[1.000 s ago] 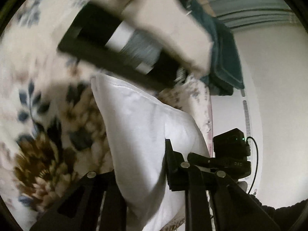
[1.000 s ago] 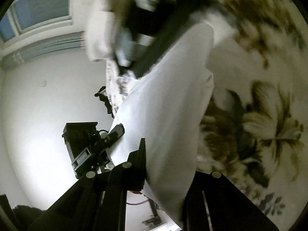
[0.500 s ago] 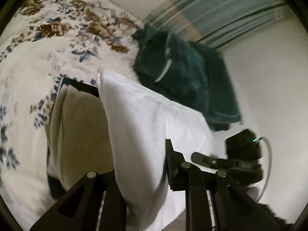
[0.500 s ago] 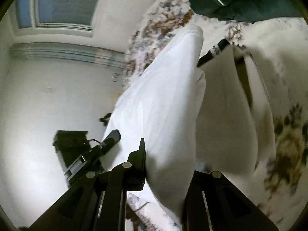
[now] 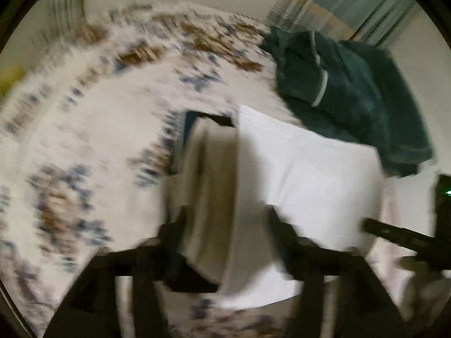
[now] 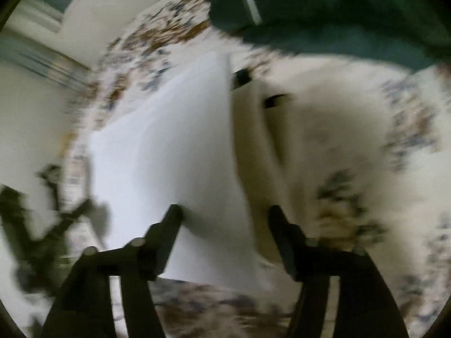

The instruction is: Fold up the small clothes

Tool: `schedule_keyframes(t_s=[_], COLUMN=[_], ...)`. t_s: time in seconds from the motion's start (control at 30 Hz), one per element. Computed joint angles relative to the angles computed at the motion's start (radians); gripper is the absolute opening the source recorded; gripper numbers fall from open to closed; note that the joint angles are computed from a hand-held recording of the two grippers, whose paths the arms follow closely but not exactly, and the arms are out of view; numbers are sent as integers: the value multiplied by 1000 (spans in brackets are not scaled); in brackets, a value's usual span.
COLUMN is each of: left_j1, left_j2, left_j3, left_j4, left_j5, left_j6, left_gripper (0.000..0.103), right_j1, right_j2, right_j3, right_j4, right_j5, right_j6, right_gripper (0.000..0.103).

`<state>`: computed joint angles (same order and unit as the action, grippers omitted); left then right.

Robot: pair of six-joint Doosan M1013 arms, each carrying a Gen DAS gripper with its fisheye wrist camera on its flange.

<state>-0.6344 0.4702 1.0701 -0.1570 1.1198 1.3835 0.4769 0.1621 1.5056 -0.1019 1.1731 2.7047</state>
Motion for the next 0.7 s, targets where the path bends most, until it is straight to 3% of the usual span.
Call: schedule_keyframes(t_s=[0.03, 0.07, 0.1, 0.37, 0.7], left_j1=[-12, -20, -32, -82, -157], left_j2=[-19, -31, -49, -189, -396], left_j3=[20, 35, 51, 140, 192], left_j4=[49, 81, 125, 256, 356], left_j5=[-15, -27, -26, -13, -5], left_j6=[-2, -5, -12, -70, -59], left_gripper=[103, 103, 103, 103, 103], right_j1=[21, 56, 83, 281, 557], right_j2=[4, 11, 14, 20, 99], right_j3=[-16, -36, -54, -211, -565], right_j4=[-42, -94, -130, -332, -562], right_j5=[50, 122, 175, 514, 918], right_j6=[24, 59, 79, 226, 305], right_gripper=[84, 100, 103, 103, 103])
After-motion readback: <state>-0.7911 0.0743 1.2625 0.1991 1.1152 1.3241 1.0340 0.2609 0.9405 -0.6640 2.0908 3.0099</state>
